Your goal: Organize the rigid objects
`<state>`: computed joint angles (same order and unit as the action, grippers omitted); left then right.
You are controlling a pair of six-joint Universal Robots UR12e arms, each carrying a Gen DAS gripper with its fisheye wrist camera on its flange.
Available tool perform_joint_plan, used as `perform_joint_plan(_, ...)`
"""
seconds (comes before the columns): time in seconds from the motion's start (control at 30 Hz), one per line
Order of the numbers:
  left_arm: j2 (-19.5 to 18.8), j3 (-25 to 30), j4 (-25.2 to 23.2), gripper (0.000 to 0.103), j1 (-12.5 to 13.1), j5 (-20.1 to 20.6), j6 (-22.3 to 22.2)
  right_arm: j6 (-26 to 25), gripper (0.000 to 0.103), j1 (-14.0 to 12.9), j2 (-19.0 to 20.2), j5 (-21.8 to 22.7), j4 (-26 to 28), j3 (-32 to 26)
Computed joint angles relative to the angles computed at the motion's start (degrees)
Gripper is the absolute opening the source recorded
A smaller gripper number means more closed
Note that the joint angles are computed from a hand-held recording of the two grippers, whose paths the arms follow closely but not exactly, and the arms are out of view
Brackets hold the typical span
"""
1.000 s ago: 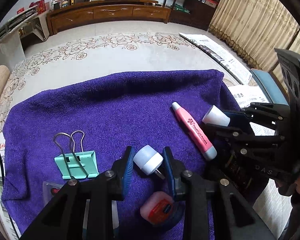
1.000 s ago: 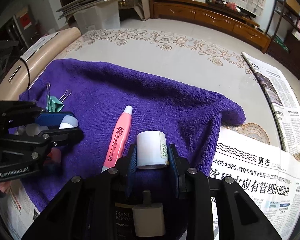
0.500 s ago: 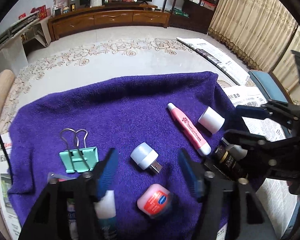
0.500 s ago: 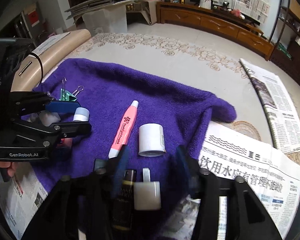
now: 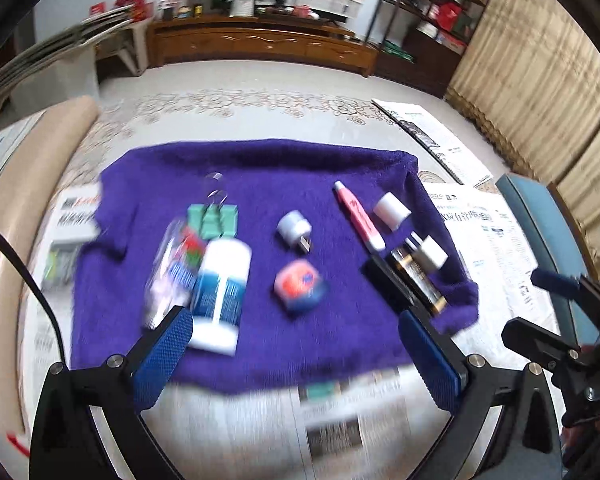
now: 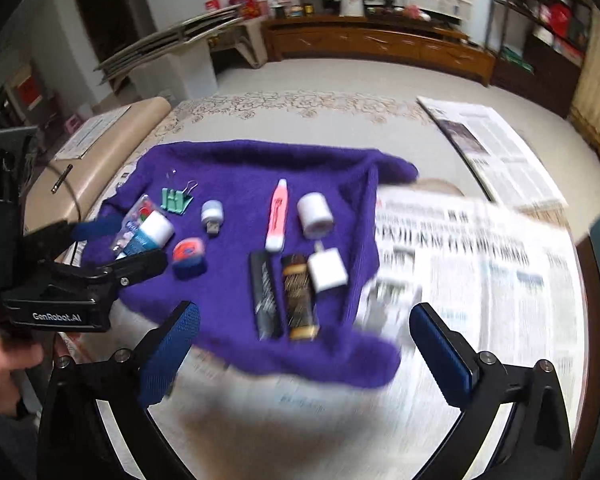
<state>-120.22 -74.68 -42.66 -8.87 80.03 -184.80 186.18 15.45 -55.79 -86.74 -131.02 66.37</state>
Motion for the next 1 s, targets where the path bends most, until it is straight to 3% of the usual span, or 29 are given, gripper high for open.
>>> perform_joint_plan(0.2, 5.3, -5.9, 1.4, 0.103, -1.4, 8.2, -1.2, 5.5, 0.103, 1.7, -4.6, -1.0, -2.6, 5.3)
perform_joint_plan(0.4, 10.1, -10.5, 3.9, 0.103, -1.0, 6.2, -0.4, 10.8, 0.103, 3.3, -7.5, -1.6, -4.5, 9.2)
perform_joint_plan(0.53, 12.4, -12.5, 4.8, 0.103, -0.8, 6.9, -1.4, 12.1, 0.103, 4.3, -9.1, -3.5, -4.3, 11.3)
perform_joint_plan(0.73, 13.6, -14.2, 6.2, 0.103, -1.7, 13.5, -0.6, 14.3, 0.103, 5.2, -11.3, -5.8, -3.4, 13.7)
perform_joint_plan(1.0, 14.4, -16.1, 6.6, 0.103, -2.1, 15.8, -2.4, 14.2, 0.103, 5.9, -12.6, -9.0, -3.7, 14.8)
